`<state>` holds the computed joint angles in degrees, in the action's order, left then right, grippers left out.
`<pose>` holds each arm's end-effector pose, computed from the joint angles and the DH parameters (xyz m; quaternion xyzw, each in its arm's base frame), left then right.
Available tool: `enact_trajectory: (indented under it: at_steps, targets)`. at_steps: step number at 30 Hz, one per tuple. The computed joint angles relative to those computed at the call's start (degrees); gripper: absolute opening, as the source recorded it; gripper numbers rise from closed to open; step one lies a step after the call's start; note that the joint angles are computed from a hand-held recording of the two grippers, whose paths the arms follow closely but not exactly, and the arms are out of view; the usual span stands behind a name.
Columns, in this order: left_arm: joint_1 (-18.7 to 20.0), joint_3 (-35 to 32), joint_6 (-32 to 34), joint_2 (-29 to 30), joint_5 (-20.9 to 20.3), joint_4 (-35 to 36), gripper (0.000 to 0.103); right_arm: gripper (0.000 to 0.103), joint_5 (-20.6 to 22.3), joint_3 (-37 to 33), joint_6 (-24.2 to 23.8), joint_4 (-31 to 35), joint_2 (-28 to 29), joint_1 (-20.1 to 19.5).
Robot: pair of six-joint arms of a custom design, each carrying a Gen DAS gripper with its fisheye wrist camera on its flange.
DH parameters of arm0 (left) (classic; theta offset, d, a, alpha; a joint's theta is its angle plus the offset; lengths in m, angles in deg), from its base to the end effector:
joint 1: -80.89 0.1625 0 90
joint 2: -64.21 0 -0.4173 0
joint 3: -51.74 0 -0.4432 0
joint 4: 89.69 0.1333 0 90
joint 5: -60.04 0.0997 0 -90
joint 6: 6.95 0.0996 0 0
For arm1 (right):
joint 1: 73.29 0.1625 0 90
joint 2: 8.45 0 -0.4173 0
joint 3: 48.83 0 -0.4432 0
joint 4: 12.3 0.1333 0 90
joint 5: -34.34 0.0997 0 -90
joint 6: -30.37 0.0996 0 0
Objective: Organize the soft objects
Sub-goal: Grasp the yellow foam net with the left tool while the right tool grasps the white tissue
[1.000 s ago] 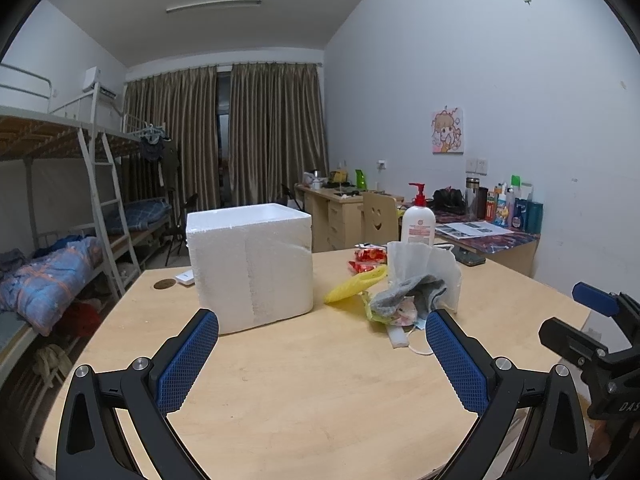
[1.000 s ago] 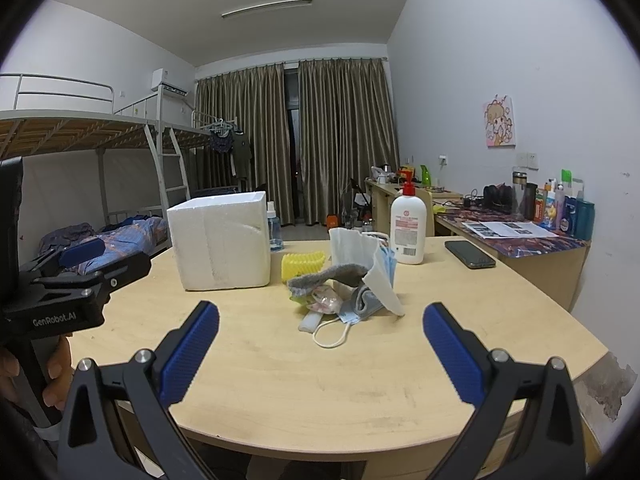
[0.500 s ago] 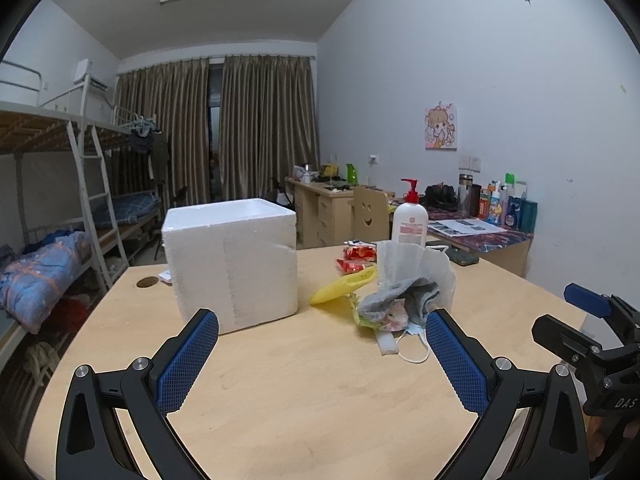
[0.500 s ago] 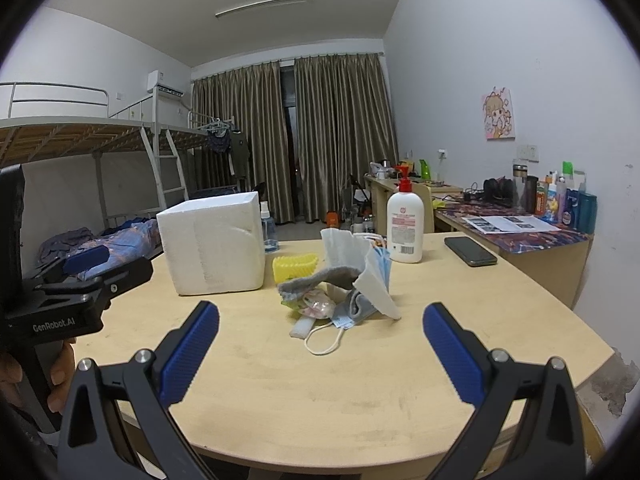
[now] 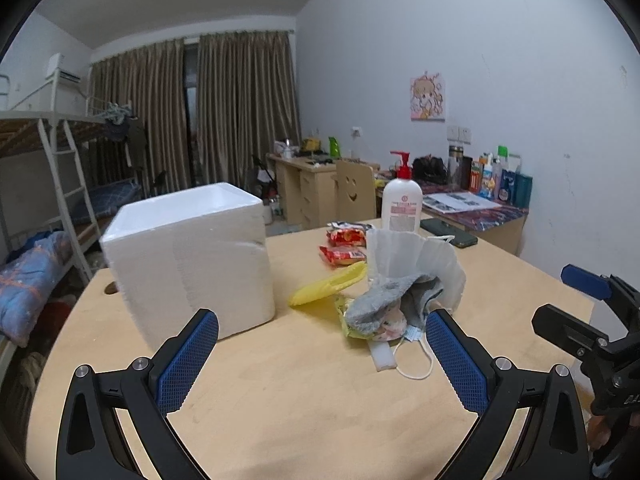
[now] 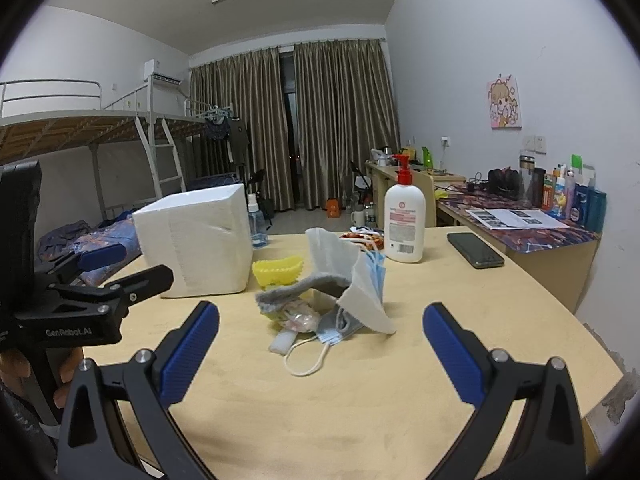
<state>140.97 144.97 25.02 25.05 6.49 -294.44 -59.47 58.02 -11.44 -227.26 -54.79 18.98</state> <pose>-0.1835 -0.7047 0.1148 0.2860 0.7843 -0.4749 0.2785 0.1519 -0.6334 0.1257 0.3008 -0.7904 0.4920 0.2067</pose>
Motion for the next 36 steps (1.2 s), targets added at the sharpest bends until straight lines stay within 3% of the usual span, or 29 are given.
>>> enact_trajectory:
  at_steps: [11,16,22,28,36]
  targets:
    - [2.6,-12.4,-1.8,5.6,-1.9,12.2,0.103,0.103,-2.8,-7.2,-2.5,8.9,2.0,0.5]
    - [3.3,-18.2,1.0,8.9,-1.6,15.9,0.103,0.103,-3.0,-10.7,-2.8,14.9,2.3,0.2]
    - [4.7,-23.9,-1.8,11.1,-3.1,23.9,0.102,0.103,-4.6,-13.9,-3.5,18.9,3.3,0.3]
    - [5.7,-31.2,-3.6,14.5,-2.1,32.9,0.079,0.103,-4.8,-16.2,-4.4,22.1,3.9,0.2]
    - [6.4,-36.7,-1.7,17.9,-0.8,38.2,0.065,0.103,-5.3,-19.5,-4.8,26.6,5.0,0.1]
